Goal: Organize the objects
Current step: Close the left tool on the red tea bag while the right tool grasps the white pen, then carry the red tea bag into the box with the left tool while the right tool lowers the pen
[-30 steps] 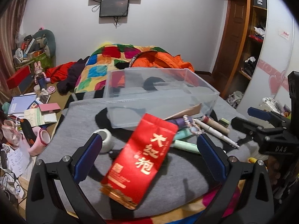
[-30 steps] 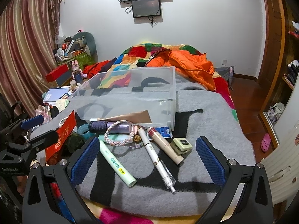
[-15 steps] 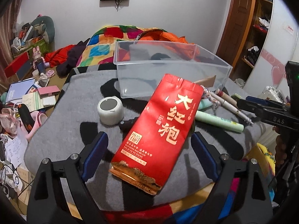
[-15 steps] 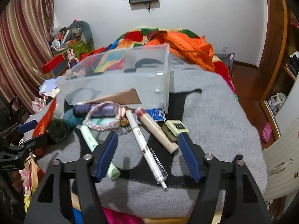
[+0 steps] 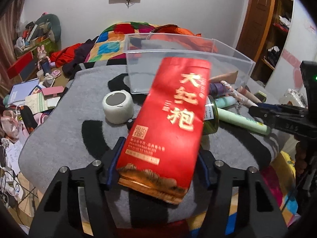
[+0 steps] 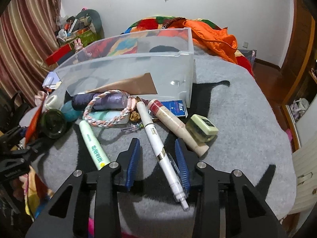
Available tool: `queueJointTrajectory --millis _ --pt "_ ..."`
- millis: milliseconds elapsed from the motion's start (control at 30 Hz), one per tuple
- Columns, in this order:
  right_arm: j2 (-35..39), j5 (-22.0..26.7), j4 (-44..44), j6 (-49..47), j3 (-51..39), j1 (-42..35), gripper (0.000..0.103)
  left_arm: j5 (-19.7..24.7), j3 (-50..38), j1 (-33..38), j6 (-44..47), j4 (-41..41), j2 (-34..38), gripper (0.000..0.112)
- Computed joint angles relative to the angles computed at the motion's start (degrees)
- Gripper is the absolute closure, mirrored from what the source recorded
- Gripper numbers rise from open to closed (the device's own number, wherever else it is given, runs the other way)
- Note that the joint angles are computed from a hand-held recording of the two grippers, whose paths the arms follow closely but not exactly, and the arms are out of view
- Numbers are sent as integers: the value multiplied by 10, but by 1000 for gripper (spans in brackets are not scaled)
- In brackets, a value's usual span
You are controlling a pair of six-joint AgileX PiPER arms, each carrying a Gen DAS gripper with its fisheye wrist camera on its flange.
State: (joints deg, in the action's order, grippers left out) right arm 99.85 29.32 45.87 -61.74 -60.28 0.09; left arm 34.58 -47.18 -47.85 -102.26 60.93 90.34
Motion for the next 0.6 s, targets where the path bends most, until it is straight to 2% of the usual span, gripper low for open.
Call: queueJointTrajectory --millis 67,267,600 --pt "-2 -18 4 -10 7 6 82 1 6 -1 -13 5 -8 51" --pt "-20 2 47 -64 26 -10 92 36 7 -24 -41 21 -29 52" --pt "-66 32 81 -96 53 -27 93 98 -5 -62 -53 38 -62 52"
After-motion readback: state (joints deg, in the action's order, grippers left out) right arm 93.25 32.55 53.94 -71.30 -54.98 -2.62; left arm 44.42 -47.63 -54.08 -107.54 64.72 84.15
